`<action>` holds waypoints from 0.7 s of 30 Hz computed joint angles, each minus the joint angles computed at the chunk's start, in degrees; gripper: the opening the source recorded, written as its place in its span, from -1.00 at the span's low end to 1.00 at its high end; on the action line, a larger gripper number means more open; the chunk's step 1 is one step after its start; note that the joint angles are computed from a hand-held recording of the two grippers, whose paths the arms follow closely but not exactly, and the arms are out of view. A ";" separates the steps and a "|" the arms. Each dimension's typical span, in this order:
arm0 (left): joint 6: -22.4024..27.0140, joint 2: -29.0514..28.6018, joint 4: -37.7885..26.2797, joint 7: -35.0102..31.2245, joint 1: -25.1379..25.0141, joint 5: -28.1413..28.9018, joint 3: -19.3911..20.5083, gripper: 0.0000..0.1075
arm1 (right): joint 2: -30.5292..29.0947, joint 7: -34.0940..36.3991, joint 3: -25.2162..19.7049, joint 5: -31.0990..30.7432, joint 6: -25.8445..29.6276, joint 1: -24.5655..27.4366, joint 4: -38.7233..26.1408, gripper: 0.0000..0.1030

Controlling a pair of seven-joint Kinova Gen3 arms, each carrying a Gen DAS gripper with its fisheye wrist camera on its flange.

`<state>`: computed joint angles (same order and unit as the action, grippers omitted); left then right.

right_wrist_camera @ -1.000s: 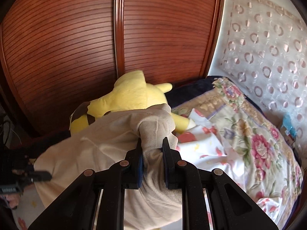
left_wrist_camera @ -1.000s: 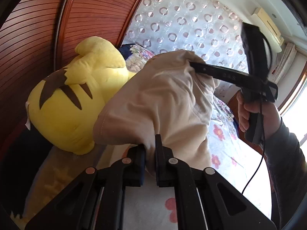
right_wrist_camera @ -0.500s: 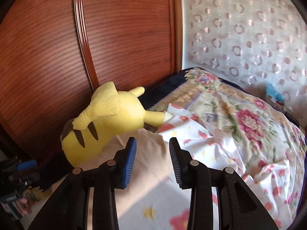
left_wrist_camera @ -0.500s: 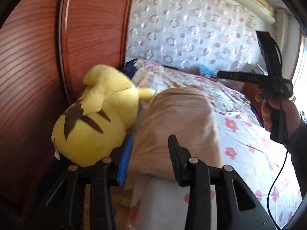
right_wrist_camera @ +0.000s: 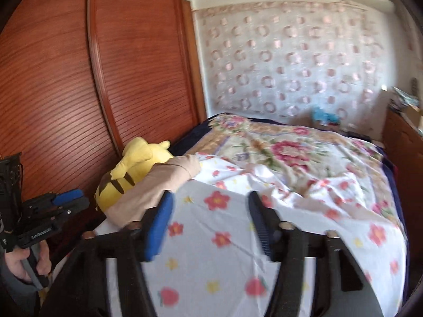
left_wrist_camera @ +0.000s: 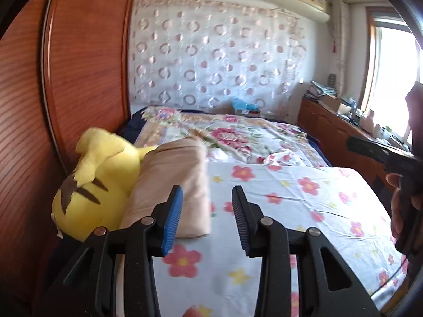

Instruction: Fold small clothes

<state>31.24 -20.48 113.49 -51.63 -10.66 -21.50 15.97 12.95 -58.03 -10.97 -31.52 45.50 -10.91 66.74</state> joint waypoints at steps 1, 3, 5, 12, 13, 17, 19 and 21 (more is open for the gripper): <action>0.52 -0.47 -0.23 0.97 -0.55 -0.53 1.65 -0.27 | -2.27 0.13 0.25 -0.48 -0.51 0.67 2.65 0.41; 1.67 -1.51 -0.94 3.48 -1.87 -1.97 5.61 -0.27 | -7.10 0.44 -1.09 -1.38 -2.20 3.92 7.96 0.41; 2.79 -2.29 -1.64 5.04 -2.34 -2.80 8.10 -0.27 | -11.89 1.54 -1.27 -4.41 -3.98 6.55 13.27 0.41; 6.05 -4.52 -4.41 7.24 -1.20 -3.19 13.39 -0.27 | -24.09 4.08 7.80 -9.21 -11.10 -0.52 26.59 0.41; 6.40 -4.66 -4.77 7.23 -1.02 -2.96 13.65 -0.27 | -25.23 3.10 7.79 -8.55 -11.90 -0.98 27.68 0.41; 7.33 -4.75 -6.52 7.64 -0.77 -2.45 15.88 -0.27 | -29.67 -1.12 6.91 -5.21 -15.94 -2.26 32.31 0.41; 7.96 -5.05 -7.17 7.93 -1.04 -2.41 17.22 -0.27 | -31.27 -3.91 4.66 -3.05 -19.98 -2.20 35.91 0.41; 8.60 -5.16 -7.87 8.02 -1.49 -2.44 18.12 -0.27 | -32.58 -6.39 4.36 -1.38 -21.33 -2.61 37.37 0.41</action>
